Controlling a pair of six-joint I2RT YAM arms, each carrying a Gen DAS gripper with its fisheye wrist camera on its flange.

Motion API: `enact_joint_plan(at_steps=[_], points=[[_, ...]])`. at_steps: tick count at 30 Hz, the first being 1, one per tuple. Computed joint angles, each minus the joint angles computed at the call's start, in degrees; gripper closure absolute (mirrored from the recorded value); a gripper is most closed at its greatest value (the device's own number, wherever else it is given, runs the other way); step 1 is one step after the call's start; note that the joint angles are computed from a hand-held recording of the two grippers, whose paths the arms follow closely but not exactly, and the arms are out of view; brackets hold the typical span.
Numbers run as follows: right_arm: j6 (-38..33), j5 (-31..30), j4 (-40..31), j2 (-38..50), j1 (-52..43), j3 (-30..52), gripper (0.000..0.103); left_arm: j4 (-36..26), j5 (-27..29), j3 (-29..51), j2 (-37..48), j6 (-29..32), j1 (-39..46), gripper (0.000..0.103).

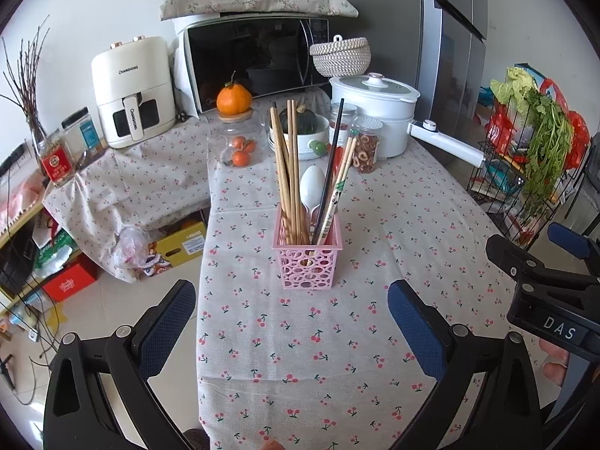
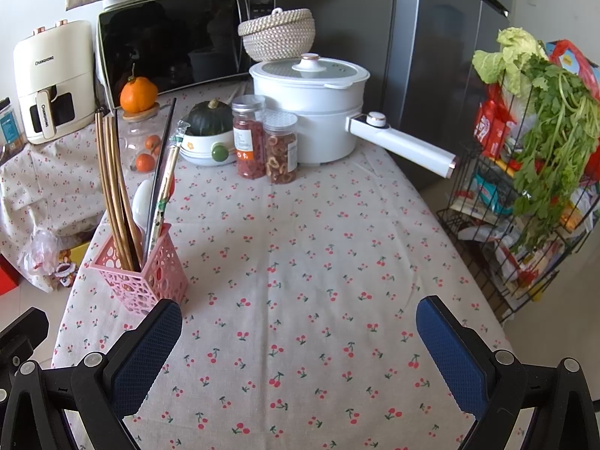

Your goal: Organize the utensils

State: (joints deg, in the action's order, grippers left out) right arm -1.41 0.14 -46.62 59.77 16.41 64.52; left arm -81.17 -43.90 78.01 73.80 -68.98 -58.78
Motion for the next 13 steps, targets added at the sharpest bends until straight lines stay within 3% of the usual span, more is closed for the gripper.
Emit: enact_joint_plan(at_steps=[13], points=[[0.3,-0.4,-0.7,0.4,0.2,0.1,0.000,0.7,1.4,0.0,-0.1,0.3,1.2,0.000]])
